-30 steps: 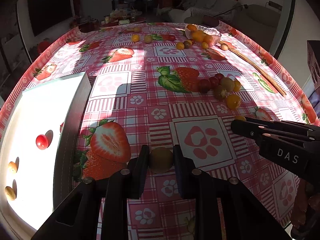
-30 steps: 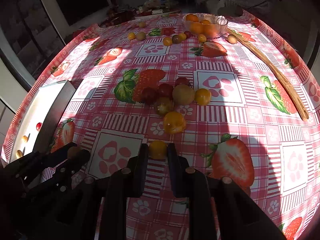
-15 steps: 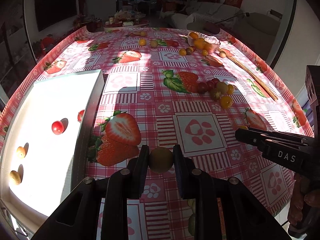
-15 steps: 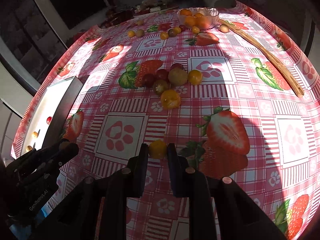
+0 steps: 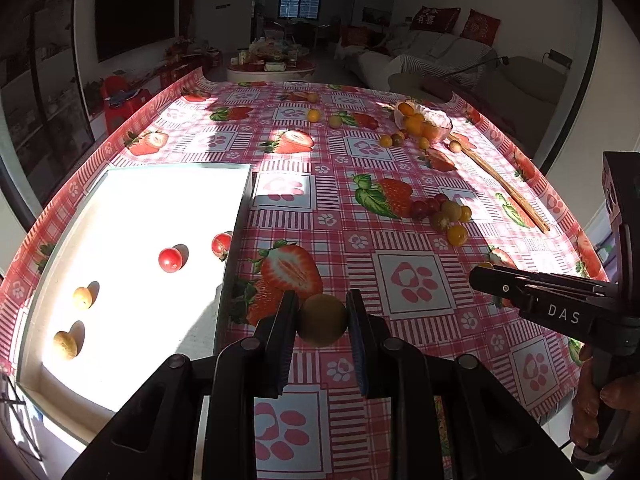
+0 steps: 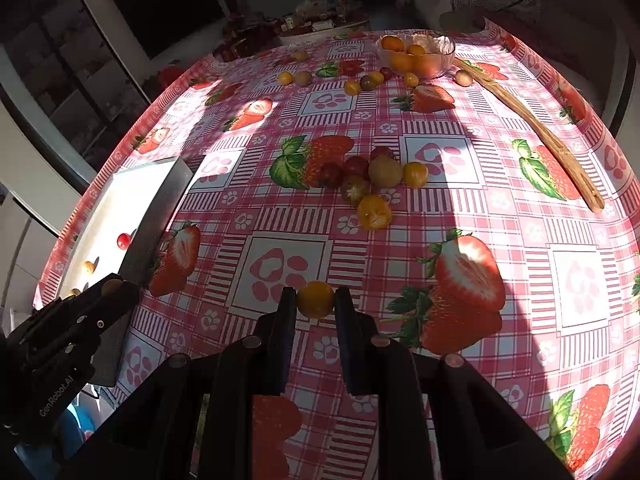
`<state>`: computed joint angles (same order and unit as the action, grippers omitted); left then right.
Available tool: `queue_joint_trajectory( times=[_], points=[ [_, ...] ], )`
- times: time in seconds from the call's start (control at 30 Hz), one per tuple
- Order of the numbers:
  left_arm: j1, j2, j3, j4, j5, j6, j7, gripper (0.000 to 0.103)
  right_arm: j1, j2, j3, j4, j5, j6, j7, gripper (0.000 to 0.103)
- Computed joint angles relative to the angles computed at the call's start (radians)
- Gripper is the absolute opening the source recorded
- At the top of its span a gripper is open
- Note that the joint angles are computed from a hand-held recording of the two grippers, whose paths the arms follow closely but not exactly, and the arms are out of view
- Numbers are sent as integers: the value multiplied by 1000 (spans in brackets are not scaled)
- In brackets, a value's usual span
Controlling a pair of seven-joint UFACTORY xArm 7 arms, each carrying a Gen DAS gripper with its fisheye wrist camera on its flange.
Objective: Organize fruits
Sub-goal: 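Carry the kiwi and yellow tomato over the white tray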
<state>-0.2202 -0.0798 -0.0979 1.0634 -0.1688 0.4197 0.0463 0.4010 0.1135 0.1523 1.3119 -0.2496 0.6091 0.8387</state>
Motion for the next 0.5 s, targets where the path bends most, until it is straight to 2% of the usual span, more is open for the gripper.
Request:
queue_joint_trajectory(
  times=[0.27,0.5],
  points=[
    [43,-49,35,-54,0,-25,-12,26,33,70,6,128,-7,40,-39,22],
    [103,-84,61,-101,52,-37,-61,26,88,170,3,289,-6,90,-100,22]
  ],
)
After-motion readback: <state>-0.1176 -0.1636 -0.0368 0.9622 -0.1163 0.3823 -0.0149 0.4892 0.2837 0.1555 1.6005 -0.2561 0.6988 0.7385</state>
